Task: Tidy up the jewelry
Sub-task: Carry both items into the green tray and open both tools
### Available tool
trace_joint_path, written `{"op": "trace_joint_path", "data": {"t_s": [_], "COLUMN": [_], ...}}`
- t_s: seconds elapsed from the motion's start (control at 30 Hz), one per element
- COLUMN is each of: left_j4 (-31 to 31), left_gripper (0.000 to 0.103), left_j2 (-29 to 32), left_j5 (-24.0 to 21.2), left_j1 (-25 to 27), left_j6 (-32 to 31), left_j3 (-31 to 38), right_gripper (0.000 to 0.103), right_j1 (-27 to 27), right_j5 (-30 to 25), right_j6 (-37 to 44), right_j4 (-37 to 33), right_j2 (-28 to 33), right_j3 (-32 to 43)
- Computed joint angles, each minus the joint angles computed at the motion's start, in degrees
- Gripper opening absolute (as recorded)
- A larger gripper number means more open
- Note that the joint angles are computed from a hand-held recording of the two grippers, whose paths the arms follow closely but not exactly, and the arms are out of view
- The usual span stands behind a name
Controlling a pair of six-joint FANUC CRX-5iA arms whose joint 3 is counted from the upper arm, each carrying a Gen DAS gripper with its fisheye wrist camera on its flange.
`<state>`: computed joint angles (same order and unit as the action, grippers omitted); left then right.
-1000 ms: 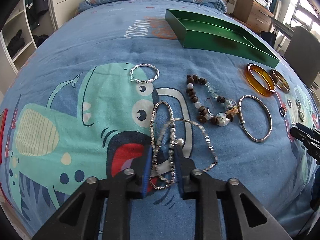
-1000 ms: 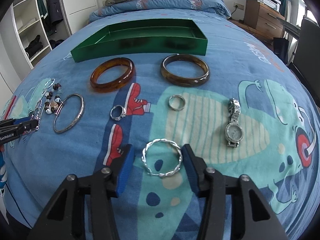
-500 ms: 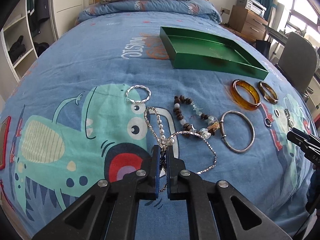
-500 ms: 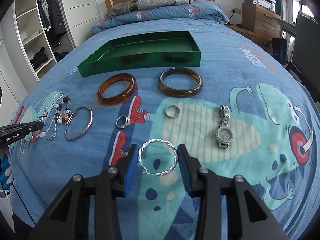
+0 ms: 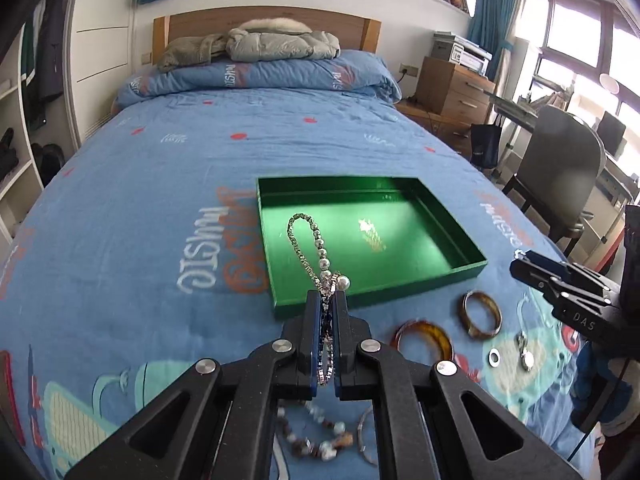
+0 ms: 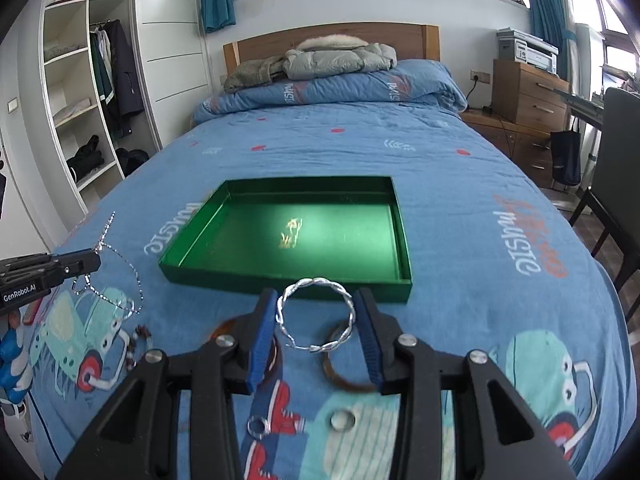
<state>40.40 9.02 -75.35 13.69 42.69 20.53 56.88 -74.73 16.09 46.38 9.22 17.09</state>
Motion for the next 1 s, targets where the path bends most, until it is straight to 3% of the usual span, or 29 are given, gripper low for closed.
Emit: {"op": "trace_joint_path", "data": {"t_s": [0.17,0.33,0.57,0.73,0.83,0.9,1.0], "left_j4": [-2.81,-8.66,-16.25,-18.92,-19.22,-18.24,-16.60], "left_gripper": [0.005,0.005,0.005,0.006,0.016,0.042,0.048], "left_j2": [10.21,17.78,21.10,19.87,18.81,17.14,13.61], "left_j5": [0.71,-1.33,-2.20,-0.57,0.57,2.37,6.58], "left_j1": [-6.36,-10.46,-12.84,-13.09,-13.05,-12.65,-11.86], "left_j6": [8.69,14.44,16.62,15.75,15.47,14.92,13.60], "left_j3": [13.40,21.63,23.55,21.64,20.85,19.10,15.45], "right_gripper": [0.037,0.037,0.038,0.039,0.039,0.041,0.047], "right_j1": [-7.20,-11.71,-13.95,-13.87,-13.55,-13.01,-11.79], "right_j5": [2.62,0.35,-4.09,-5.01,-5.79,-6.19,-5.87], "right_j6": [5.66,10.99,16.77,17.03,17.21,17.33,15.76], "right_j4": [-5.44,-11.61,-16.13,-16.42,-16.06,-14.77,-11.46], "right_j2": [5.73,11.47,17.39,18.23,18.40,18.32,16.77], "right_j3": [8.14,14.27,20.23,20.64,21.23,21.55,20.48]}}
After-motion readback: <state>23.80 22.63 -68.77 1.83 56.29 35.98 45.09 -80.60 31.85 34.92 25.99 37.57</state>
